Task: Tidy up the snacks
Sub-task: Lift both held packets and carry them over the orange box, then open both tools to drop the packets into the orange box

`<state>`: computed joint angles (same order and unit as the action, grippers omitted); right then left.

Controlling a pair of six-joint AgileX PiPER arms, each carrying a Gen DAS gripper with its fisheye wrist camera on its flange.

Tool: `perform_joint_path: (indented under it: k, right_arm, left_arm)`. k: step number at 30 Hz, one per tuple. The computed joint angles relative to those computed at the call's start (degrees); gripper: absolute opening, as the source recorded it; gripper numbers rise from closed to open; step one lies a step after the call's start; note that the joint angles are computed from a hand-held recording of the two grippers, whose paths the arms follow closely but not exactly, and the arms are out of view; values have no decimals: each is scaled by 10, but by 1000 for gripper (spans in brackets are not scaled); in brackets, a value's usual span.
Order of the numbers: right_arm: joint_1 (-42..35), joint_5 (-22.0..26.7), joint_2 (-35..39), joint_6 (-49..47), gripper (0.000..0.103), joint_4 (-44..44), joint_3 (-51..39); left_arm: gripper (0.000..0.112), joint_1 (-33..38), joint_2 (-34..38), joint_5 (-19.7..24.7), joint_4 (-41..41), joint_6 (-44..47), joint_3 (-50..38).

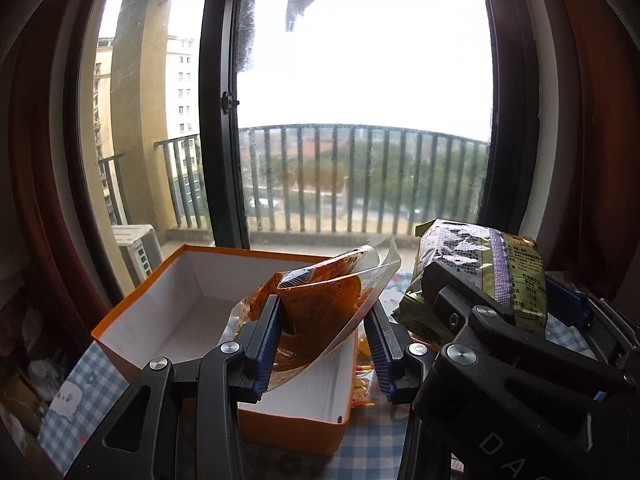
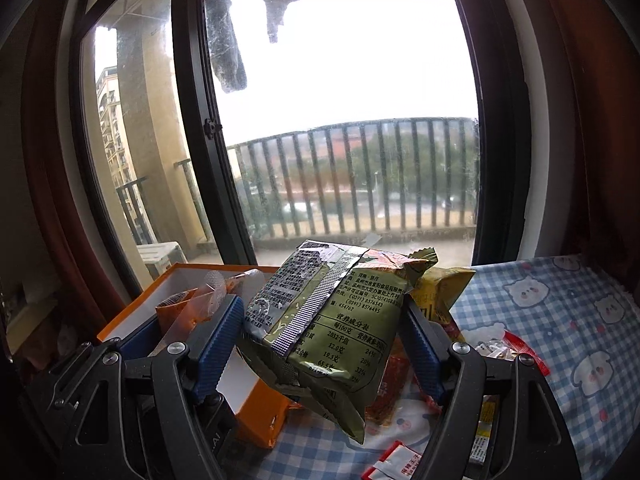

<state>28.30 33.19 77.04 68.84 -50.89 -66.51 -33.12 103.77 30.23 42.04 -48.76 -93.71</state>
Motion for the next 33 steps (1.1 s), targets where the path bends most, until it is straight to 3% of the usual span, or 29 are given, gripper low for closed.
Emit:
perform_joint_path:
  k: [10,14,19,24,27,31,33]
  right_arm:
    - [5,-40,120,-17,78,33,-89]
    - [-2,-56,183,-60,78,106,-140]
    - [6,-44,251,-77,78,126,-200]
    - [-5,-36,310,-162,78,206,-265]
    - [-4,-38,321,-174,79,191,-285]
    - [-22,8,363,-317,79,317,-358]
    - [-23,10,370,-328,79,313,-369]
  left_arm:
    - [42,58,58,30,-49,52,-59]
    - [42,82,84,41,-84,81,-80]
    - [42,106,116,59,-125,116,-105]
    - [42,123,155,84,-202,175,-160]
    - [42,120,176,111,-191,170,-200]
    - [44,120,193,142,-218,196,-240]
    - [44,123,196,148,-214,197,-245]
